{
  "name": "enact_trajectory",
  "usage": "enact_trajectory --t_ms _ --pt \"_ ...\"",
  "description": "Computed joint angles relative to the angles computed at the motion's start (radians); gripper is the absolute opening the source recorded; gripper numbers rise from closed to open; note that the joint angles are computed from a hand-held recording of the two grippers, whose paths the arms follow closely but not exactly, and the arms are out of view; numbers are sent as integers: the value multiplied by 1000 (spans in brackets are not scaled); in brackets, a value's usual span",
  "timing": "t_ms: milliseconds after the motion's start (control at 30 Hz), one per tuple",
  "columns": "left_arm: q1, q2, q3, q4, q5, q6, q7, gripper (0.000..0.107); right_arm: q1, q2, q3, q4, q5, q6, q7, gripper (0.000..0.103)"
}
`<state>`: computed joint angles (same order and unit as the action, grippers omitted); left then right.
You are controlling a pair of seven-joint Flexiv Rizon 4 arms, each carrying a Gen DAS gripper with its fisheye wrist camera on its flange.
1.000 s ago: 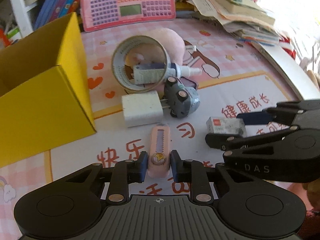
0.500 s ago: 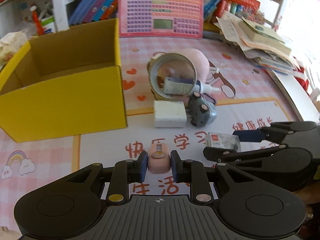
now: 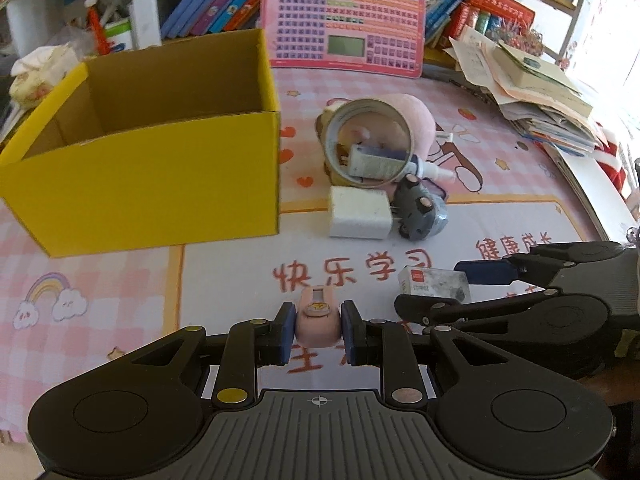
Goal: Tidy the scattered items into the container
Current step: 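Lift and carry both held items over the open yellow box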
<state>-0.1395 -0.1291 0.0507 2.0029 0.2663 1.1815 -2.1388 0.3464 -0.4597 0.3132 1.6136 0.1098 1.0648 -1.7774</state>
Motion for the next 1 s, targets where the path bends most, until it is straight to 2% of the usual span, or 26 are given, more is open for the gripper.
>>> enact_trajectory --t_ms 233,433,667,800,1000 --pt "34 72 3 127 -68 106 87 23 68 43 -36 81 -78 73 101 59" --pt "69 171 7 284 -254 210 284 23 135 95 -66 184 -187 145 265 59" --pt "45 268 40 423 -495 265 558 23 198 146 -82 280 -316 204 464 59" --pt "35 321 65 477 -567 284 663 23 222 165 -82 316 -376 225 556 59" --pt "24 389 100 541 -636 311 758 23 260 182 -93 351 -469 252 693 59"
